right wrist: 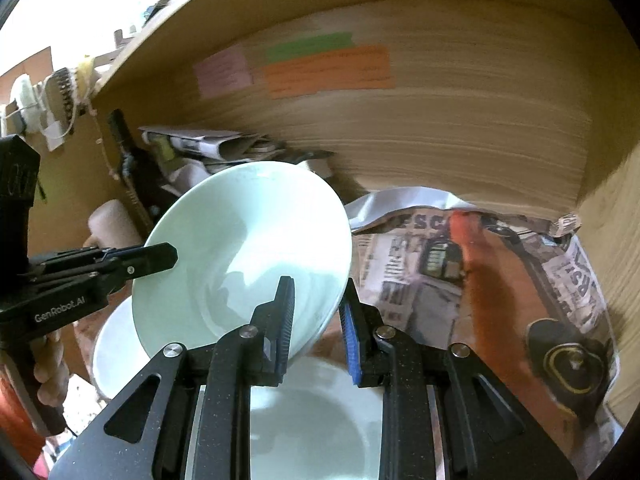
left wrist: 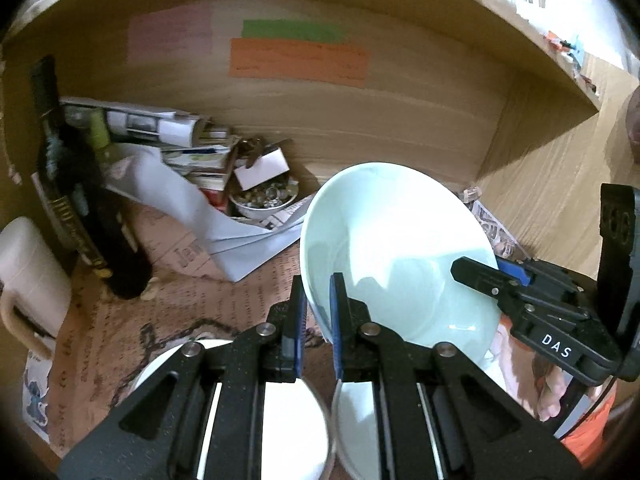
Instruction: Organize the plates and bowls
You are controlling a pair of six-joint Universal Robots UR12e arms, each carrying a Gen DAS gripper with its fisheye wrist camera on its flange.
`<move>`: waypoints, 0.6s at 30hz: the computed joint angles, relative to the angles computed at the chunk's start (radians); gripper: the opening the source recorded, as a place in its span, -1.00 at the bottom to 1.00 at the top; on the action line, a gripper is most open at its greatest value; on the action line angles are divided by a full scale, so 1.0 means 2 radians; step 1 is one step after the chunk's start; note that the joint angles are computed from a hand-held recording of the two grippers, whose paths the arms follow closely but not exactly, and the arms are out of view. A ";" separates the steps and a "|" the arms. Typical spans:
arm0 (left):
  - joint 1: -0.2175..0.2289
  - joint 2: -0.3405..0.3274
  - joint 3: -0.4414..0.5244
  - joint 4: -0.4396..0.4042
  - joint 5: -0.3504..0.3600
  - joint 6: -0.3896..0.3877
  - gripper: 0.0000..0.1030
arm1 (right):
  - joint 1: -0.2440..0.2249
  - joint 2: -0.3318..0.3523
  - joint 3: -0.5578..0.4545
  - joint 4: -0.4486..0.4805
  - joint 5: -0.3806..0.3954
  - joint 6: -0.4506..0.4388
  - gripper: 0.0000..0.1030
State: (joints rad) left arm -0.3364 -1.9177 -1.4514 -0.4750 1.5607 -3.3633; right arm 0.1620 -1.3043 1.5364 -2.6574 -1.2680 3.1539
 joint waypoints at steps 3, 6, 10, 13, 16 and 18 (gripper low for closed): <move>0.002 0.011 -0.017 0.013 0.001 -0.003 -0.81 | 0.006 -0.003 0.004 -0.004 0.000 0.000 -0.60; 0.006 0.021 -0.034 0.027 0.003 -0.006 -0.81 | 0.013 -0.004 0.005 -0.007 0.000 -0.001 -0.60; 0.012 0.034 -0.055 0.038 -0.001 -0.014 -0.81 | 0.020 -0.004 0.006 -0.008 0.003 0.000 -0.60; 0.016 0.044 -0.072 0.048 0.005 -0.016 -0.81 | 0.026 -0.003 0.005 -0.009 0.008 0.001 -0.60; 0.018 0.051 -0.084 0.054 0.015 -0.015 -0.81 | 0.031 -0.002 0.005 -0.010 0.012 0.002 -0.60; 0.019 0.057 -0.093 0.058 0.023 -0.013 -0.81 | 0.035 0.000 0.004 -0.010 0.014 0.003 -0.60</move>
State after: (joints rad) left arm -0.2989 -1.8040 -1.6368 -0.3599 1.6075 -3.3895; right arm 0.2330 -1.3037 1.5451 -2.6765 -1.2393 3.1598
